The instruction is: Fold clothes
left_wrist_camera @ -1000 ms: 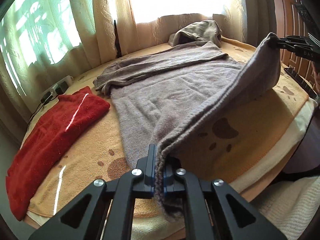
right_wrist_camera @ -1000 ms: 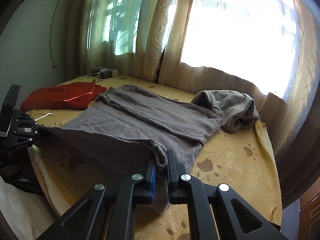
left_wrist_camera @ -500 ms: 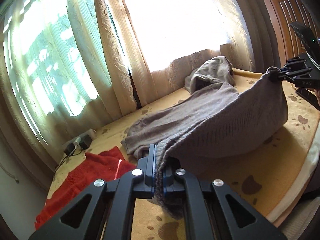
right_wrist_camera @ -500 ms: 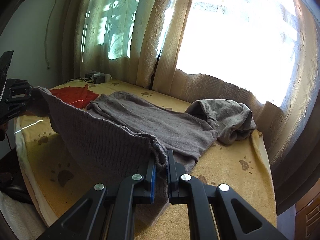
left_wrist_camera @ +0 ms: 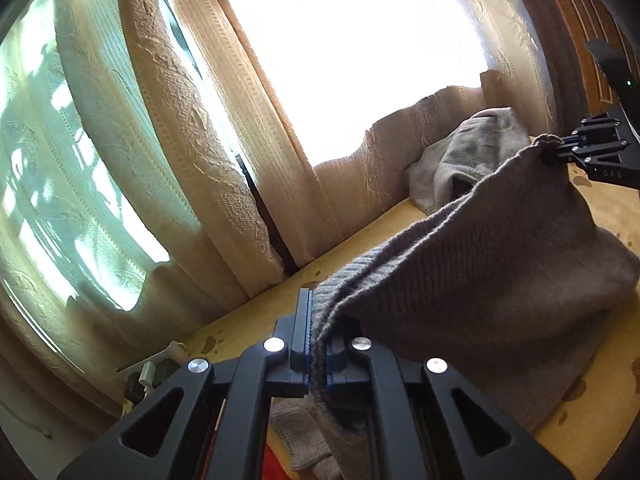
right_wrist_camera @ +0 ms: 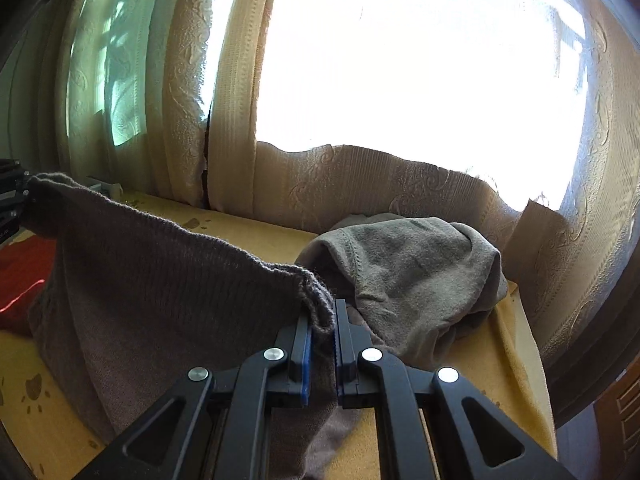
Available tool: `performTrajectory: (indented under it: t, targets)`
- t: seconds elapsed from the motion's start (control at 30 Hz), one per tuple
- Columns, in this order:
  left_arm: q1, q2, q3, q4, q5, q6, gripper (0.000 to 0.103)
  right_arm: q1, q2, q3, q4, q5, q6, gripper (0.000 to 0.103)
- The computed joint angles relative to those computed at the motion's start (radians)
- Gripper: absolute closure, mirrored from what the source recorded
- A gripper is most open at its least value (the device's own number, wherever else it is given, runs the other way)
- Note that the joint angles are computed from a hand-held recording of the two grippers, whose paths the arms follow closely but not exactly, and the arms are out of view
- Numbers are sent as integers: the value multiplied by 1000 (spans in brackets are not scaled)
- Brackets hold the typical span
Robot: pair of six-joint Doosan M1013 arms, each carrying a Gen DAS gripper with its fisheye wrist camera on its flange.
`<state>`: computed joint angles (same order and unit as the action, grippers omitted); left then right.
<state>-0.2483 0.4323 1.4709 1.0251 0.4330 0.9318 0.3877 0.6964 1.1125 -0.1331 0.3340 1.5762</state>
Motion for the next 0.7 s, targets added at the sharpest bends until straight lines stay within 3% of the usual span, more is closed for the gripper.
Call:
performTrajectory:
  t: [0.13,0.23,0.3,0.33,0.37,0.43,0.5,0.57,0.7]
  targets:
    - [28,113,-138,-255,77,245,94,0,110,-165,-137,113,134,94]
    - [43,176,-207,-395,151,368,90,1,183,-268,-123,198,104,94]
    - [47,200,-230,-410,190,382,70,10,219,-313,-162,238,95,93]
    - [47,208,-234,-395,203,370,43,14,239,-341,-157,270,62,93]
    - [46,214,-236,-357,212,337,24,18,261,-377,-154,319,29,92]
    - [47,223,-239,-280,232,259,20,29,291,-429,-191,395,13,88]
    - [62,226,-251,-321,251,254,19,35,284,-413,-250,382,52,68]
    - [79,221,-253,-386,255,249,18,31,265,-381,-260,356,108,11]
    - [92,212,-243,-389,265,183,15,18,218,-316,-254,323,222,8]
